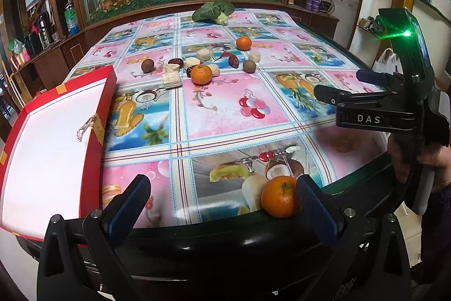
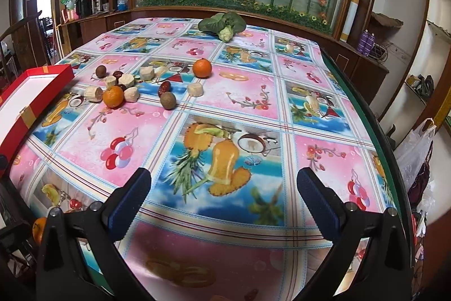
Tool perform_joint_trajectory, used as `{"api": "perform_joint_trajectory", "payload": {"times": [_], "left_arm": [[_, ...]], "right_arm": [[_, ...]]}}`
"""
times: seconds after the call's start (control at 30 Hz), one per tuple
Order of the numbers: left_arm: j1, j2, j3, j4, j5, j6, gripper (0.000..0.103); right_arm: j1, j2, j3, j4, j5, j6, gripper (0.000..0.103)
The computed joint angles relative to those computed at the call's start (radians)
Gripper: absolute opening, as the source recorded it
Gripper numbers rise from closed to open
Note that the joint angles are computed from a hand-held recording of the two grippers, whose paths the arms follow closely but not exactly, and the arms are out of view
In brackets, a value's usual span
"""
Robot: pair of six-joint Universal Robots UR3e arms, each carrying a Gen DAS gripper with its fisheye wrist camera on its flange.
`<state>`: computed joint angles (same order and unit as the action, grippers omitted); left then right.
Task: Organize fruits
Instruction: 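Grasp an orange with the left tool while the right tool grasps another orange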
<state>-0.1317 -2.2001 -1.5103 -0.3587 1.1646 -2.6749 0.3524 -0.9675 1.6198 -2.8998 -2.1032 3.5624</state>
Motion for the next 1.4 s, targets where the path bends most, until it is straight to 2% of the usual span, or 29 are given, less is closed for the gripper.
{"api": "perform_joint_trajectory", "payload": {"times": [0.27, 0.57, 0.67, 0.77, 0.83, 0.9, 1.07, 1.23, 1.4], "left_arm": [[-0.008, -0.003, -0.012, 0.006, 0.004, 0.007, 0.102], [-0.028, -0.013, 0.018, -0.090, -0.031, 0.048, 0.097], [-0.030, -0.019, 0.038, -0.145, -0.067, 0.065, 0.088], [-0.043, -0.040, 0.060, -0.163, -0.063, 0.070, 0.078], [-0.049, -0.046, 0.063, -0.151, -0.060, 0.070, 0.070], [-0.047, -0.051, 0.067, -0.143, -0.069, 0.067, 0.056], [-0.027, -0.058, 0.068, -0.144, -0.112, 0.068, 0.034], [-0.008, -0.068, 0.071, -0.147, -0.158, 0.078, 0.033], [0.005, -0.097, 0.126, -0.154, -0.155, 0.050, 0.033]], "right_arm": [[0.005, 0.008, -0.007, -0.009, 0.001, 0.005, 0.103], [0.006, 0.029, -0.044, 0.001, 0.007, 0.008, 0.102], [0.004, 0.035, -0.050, 0.001, 0.009, 0.013, 0.103], [-0.003, 0.036, -0.048, 0.005, 0.012, 0.023, 0.103], [-0.008, 0.038, -0.047, 0.007, 0.016, 0.027, 0.103], [-0.011, 0.041, -0.048, 0.011, 0.015, 0.032, 0.103], [-0.015, 0.046, -0.058, 0.022, 0.018, 0.040, 0.102], [-0.021, 0.075, -0.136, 0.069, 0.060, 0.012, 0.097], [-0.038, 0.141, -0.299, 0.137, 0.157, -0.044, 0.093]]}}
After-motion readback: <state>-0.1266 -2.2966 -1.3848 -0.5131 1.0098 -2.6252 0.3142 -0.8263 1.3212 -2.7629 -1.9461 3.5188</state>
